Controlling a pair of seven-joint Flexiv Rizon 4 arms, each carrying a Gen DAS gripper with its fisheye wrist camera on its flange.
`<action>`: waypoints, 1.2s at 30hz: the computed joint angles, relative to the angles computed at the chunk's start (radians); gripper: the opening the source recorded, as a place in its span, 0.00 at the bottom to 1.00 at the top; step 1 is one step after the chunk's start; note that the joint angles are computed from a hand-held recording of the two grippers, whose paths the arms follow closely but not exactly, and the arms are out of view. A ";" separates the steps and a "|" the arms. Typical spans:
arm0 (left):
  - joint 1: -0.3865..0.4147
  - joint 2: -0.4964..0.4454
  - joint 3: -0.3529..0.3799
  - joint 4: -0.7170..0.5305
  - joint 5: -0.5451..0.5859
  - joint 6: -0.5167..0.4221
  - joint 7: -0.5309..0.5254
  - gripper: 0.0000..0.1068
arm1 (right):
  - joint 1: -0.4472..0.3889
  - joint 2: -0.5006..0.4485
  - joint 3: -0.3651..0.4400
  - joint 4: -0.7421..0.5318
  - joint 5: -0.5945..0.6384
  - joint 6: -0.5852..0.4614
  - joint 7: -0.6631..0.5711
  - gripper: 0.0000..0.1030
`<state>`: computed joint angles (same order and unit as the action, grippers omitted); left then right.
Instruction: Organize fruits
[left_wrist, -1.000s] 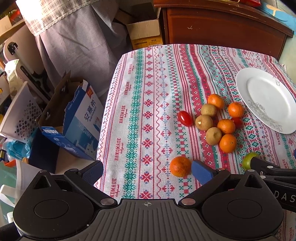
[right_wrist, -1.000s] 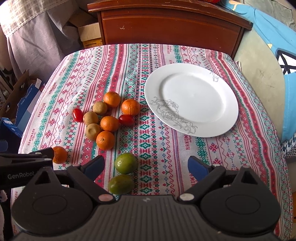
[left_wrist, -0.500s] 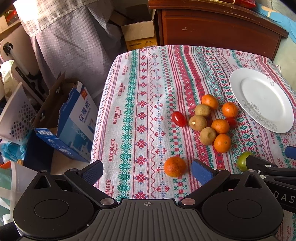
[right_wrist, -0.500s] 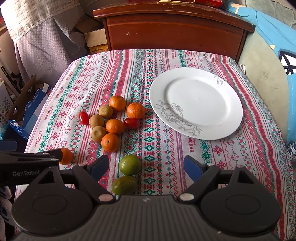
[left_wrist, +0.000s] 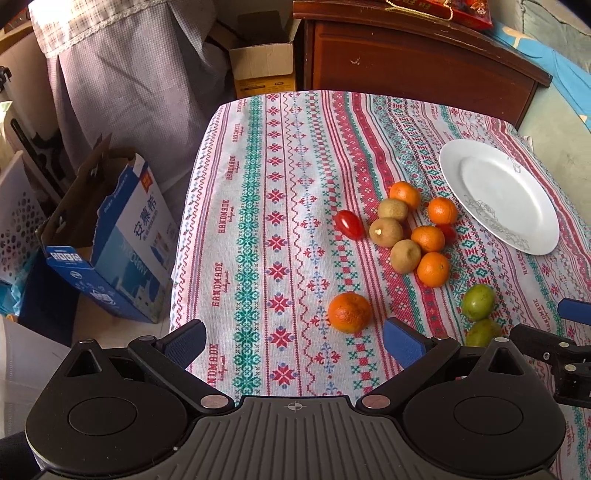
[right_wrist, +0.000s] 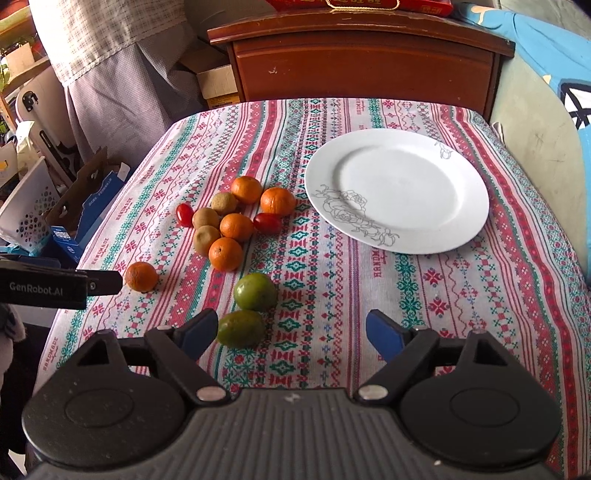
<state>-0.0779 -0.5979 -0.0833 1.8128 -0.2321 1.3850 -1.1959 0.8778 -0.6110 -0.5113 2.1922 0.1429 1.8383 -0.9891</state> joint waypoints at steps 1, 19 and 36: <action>0.014 0.001 -0.014 0.007 -0.005 0.000 0.013 0.95 | -0.014 0.003 0.018 0.006 -0.003 0.013 -0.005 0.85; 0.140 -0.019 -0.197 0.104 -0.079 0.151 0.177 0.93 | -0.192 -0.023 0.258 -0.032 0.022 0.125 -0.129 0.55; 0.130 -0.075 -0.210 0.064 -0.047 0.170 0.151 0.84 | -0.189 -0.081 0.277 -0.085 0.097 0.173 -0.165 0.48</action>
